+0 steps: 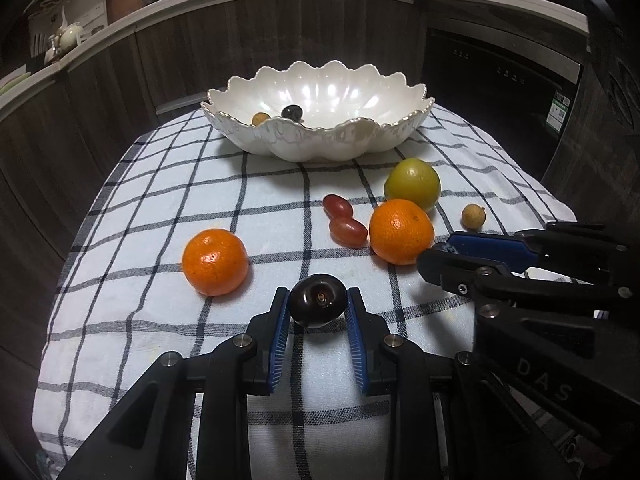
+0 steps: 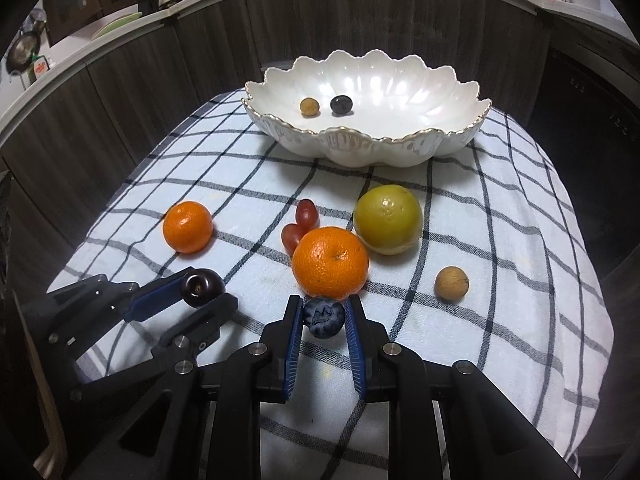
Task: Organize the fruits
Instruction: 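Lift the plum and blueberry and carry both over the white bowl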
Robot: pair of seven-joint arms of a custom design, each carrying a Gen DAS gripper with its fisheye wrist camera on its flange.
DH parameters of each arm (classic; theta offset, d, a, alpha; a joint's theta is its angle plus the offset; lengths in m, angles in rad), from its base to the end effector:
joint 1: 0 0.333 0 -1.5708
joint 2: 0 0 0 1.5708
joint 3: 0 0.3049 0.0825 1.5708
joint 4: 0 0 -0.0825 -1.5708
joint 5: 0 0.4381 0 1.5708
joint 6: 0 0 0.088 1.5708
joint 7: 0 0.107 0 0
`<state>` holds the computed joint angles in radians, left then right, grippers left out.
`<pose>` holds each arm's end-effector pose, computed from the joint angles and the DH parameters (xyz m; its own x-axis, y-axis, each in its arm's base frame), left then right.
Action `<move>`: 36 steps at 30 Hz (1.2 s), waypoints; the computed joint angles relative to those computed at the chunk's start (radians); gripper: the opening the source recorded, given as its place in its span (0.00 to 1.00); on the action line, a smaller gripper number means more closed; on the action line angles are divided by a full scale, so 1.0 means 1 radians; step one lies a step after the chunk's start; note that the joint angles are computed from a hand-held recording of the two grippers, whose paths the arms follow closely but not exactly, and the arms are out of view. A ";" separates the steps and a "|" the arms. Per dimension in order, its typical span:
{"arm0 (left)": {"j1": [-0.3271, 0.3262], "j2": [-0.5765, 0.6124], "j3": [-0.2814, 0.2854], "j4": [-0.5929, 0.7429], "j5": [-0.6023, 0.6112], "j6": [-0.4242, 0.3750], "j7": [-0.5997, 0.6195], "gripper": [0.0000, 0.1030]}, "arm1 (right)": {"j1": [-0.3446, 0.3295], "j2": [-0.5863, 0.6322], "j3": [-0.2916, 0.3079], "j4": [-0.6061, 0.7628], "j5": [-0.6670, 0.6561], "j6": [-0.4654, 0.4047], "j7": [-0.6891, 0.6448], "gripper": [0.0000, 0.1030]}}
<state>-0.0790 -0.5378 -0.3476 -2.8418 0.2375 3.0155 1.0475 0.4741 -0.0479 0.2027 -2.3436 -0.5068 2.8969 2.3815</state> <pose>0.3921 -0.1820 0.3650 -0.1408 -0.9900 -0.0114 -0.7465 0.1137 -0.6556 0.4329 0.3851 0.3679 0.3439 -0.9352 -0.0840 -0.7719 -0.2306 -0.5924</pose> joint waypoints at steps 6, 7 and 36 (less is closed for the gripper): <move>0.000 -0.018 0.007 0.002 -0.005 -0.005 -0.007 0.27 | -0.005 -0.018 0.006 -0.002 -0.024 -0.005 0.021 0.22; 0.001 -0.020 0.008 0.003 -0.006 -0.005 -0.008 0.27 | -0.006 -0.021 0.006 -0.003 -0.025 -0.005 0.020 0.22; 0.022 -0.029 0.020 0.074 0.000 -0.038 -0.019 0.27 | -0.061 -0.058 0.027 0.033 -0.132 0.013 0.106 0.22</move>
